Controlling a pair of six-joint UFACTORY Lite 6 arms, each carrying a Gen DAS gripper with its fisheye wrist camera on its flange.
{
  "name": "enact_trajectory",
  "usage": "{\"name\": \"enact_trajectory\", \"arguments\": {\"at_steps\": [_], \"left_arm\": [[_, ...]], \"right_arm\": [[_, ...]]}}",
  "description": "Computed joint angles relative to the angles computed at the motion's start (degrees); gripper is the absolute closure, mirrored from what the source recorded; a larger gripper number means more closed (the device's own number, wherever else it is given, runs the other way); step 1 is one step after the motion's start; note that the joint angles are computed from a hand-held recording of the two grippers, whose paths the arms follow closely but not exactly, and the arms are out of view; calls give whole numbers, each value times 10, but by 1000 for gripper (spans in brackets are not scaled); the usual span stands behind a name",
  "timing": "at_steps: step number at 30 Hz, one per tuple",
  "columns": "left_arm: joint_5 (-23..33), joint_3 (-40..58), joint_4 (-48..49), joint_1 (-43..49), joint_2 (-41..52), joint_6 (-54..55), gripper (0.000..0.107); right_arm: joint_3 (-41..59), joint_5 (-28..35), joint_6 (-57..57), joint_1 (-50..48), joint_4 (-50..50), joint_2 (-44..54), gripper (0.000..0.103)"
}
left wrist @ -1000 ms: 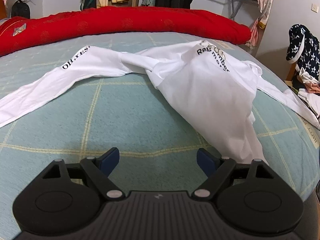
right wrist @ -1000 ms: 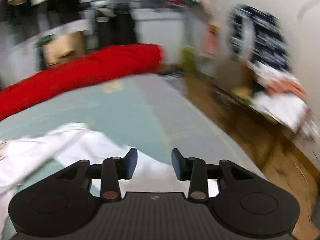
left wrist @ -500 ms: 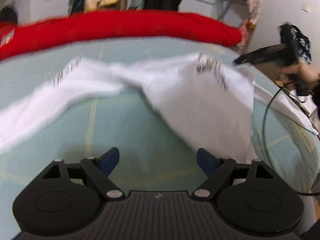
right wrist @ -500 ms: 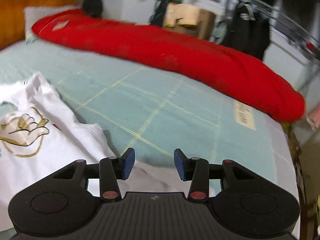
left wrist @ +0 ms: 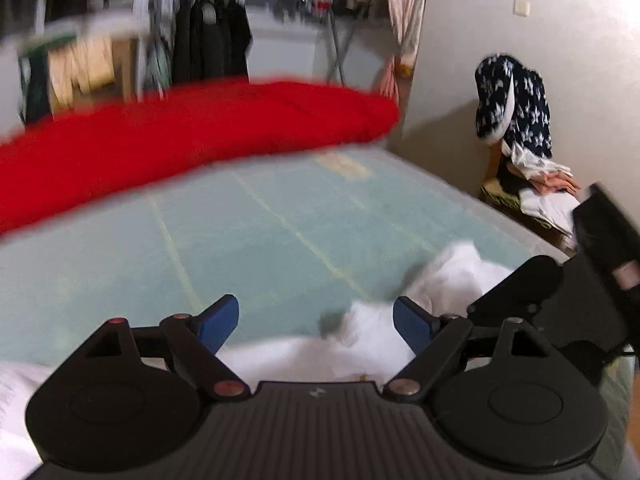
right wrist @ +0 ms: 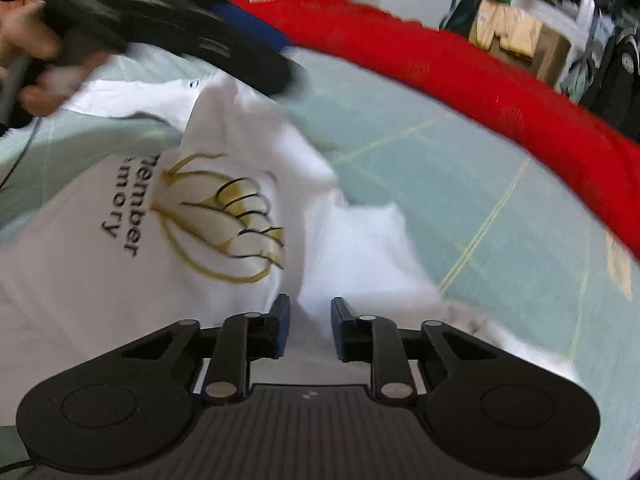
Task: Fold clothes
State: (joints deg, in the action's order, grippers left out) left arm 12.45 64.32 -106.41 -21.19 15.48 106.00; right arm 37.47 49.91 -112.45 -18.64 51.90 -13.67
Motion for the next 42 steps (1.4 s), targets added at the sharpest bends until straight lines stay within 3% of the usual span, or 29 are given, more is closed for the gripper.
{"name": "enact_trajectory", "arguments": {"at_steps": [3,8,12,21,22,24,27,31,35,39,42], "left_arm": [[28,-2,80,8,55,-106,25],[73,-111,-35,32,5,-13,25],[69,-114,-36,28,1,-17,25],[79,-129,-54,40,-9,16,25],[80,-131,-52,41,-11,14,25],[76,-139,-60,39,-25,25,25],[69,-158,-111,40,-63,87,25],[59,-156,-132,56,-100,122,24],[54,-128,-152,78,-83,126,24],[68,-92,-140,94,-35,89,24],[67,-82,-118,85,-5,62,25]], "right_arm": [[7,35,-3,-36,-11,11,87],[30,75,-44,-83,5,-12,81],[75,-9,-69,-46,52,6,76],[118,-179,-25,77,-72,111,78],[111,-187,-23,85,-78,107,79],[83,-204,-62,84,-50,83,92],[80,-198,-104,66,32,62,95],[132,-170,-89,18,105,79,96],[210,-165,11,-12,110,146,96],[250,-206,181,-2,24,203,94],[199,-252,164,20,39,169,86]]}}
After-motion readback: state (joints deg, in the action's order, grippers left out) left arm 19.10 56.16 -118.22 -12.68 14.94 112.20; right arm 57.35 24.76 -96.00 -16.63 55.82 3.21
